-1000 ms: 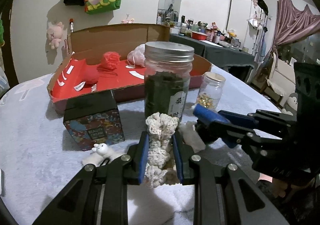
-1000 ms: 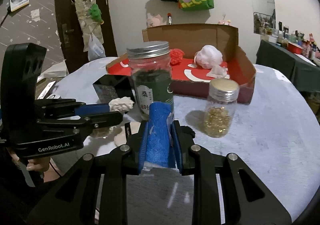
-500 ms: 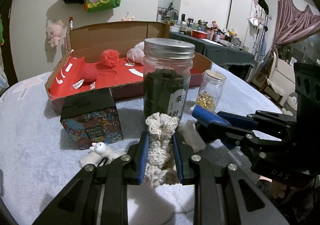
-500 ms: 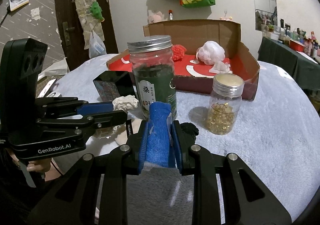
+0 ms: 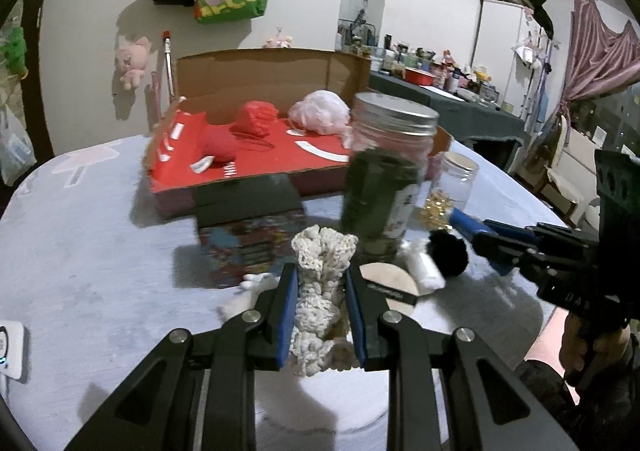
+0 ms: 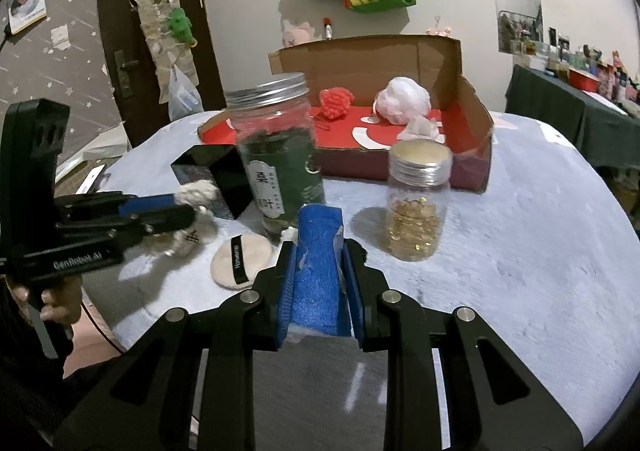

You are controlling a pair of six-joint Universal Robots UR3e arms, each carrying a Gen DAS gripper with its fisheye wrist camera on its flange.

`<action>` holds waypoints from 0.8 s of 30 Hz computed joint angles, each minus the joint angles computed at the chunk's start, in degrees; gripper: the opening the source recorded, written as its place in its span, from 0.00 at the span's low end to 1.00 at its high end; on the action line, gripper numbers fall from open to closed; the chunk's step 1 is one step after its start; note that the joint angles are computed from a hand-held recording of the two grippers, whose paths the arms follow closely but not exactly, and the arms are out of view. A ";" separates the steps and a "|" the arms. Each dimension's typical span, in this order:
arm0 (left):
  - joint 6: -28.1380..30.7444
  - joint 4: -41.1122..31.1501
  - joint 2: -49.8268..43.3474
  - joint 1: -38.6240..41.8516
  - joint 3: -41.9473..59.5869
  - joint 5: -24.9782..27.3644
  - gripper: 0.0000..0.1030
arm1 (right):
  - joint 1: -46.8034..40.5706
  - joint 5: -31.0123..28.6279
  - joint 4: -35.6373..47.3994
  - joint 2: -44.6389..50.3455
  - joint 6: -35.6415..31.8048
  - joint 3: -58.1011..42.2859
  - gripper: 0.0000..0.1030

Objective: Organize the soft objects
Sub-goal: 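Carry the scrunchie and blue sponge over the box with both tools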

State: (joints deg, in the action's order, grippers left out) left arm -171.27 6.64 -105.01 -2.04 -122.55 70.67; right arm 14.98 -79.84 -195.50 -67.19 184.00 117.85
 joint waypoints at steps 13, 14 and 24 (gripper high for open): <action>2.94 -1.83 6.05 8.79 -5.98 -0.90 0.24 | -5.61 2.53 0.60 -4.76 -1.23 5.99 0.22; 3.33 -2.09 6.01 9.42 -5.94 -1.09 0.24 | -6.24 2.89 0.83 -5.07 -1.45 6.26 0.22; 8.06 -1.39 0.91 13.71 -2.20 -4.09 0.24 | -11.94 6.62 3.66 -6.57 -3.83 7.81 0.22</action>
